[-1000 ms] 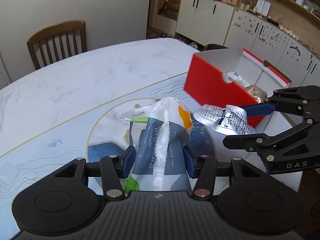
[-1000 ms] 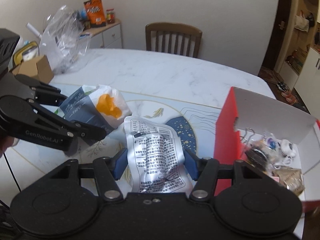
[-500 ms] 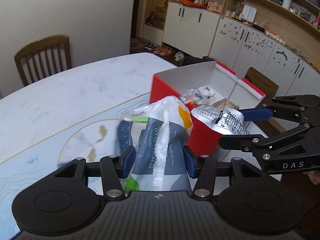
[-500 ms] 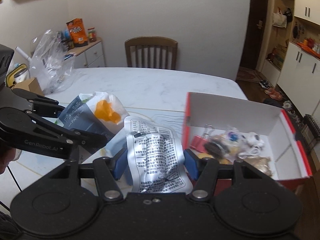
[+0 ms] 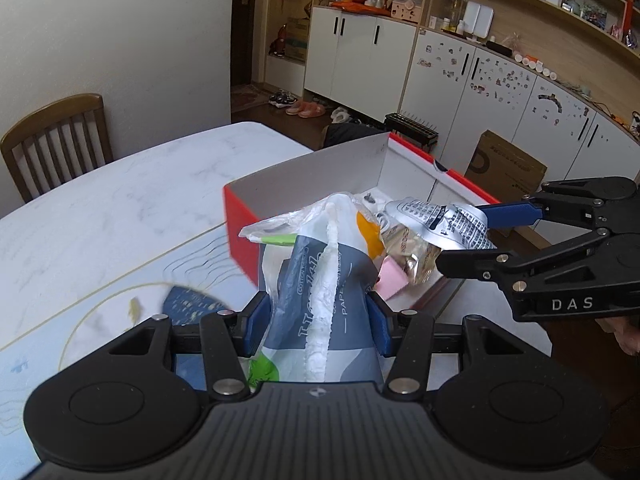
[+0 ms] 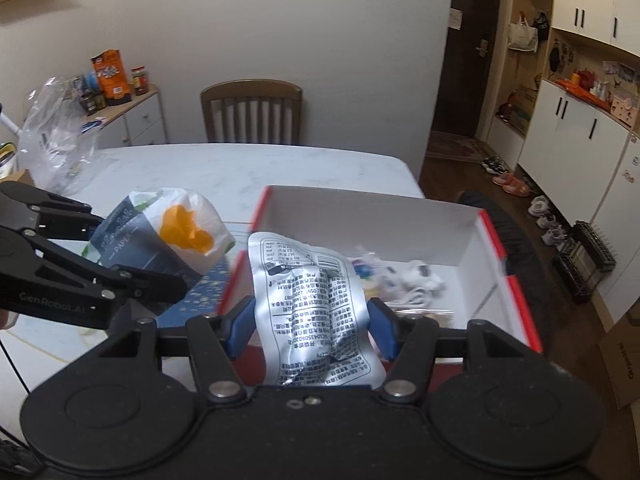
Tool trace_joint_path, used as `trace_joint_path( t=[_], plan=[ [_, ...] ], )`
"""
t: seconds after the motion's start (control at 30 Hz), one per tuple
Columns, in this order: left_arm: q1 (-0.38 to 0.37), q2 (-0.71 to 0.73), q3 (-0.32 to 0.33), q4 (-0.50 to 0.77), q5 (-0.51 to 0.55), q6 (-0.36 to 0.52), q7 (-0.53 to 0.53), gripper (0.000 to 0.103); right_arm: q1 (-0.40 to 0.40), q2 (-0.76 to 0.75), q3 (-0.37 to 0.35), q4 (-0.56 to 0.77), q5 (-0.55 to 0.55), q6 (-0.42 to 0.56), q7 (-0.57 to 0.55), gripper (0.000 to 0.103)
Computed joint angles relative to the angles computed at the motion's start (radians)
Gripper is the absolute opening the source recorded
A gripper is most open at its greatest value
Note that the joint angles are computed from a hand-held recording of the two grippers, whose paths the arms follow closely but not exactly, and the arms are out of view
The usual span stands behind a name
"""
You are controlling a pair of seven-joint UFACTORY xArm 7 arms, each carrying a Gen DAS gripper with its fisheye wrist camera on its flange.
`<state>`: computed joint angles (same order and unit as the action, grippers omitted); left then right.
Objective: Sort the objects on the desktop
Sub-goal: 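Carry the tissue bag and foil packet into the red shoebox with both tools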
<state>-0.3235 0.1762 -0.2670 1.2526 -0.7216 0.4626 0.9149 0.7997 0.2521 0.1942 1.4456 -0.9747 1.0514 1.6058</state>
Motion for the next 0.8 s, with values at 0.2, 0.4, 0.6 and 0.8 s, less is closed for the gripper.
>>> trace_joint_path(
  t=[0.2, 0.4, 0.6, 0.8],
  plan=[
    [-0.074, 0.075, -0.004, 0.073, 0.173, -0.068, -0.182, 0.051, -0.064, -0.081, -0.003, -0.122, -0.003, -0.049, 0.026, 0.059],
    [-0.135, 0.172, 0.003, 0.169, 0.375, -0.099, -0.349, 0.051, -0.144, -0.117, 0.001, -0.197, -0.009, -0.096, 0.029, 0.059],
    [-0.198, 0.284, 0.042, 0.301, 0.569, -0.076, -0.521, 0.051, -0.212, -0.126, -0.009, -0.247, 0.005, -0.180, 0.001, 0.059],
    [-0.241, 0.390, 0.066, 0.440, 0.692, -0.003, -0.613, 0.051, -0.265, -0.117, -0.023, -0.279, 0.049, -0.272, -0.054, 0.059]
  ],
)
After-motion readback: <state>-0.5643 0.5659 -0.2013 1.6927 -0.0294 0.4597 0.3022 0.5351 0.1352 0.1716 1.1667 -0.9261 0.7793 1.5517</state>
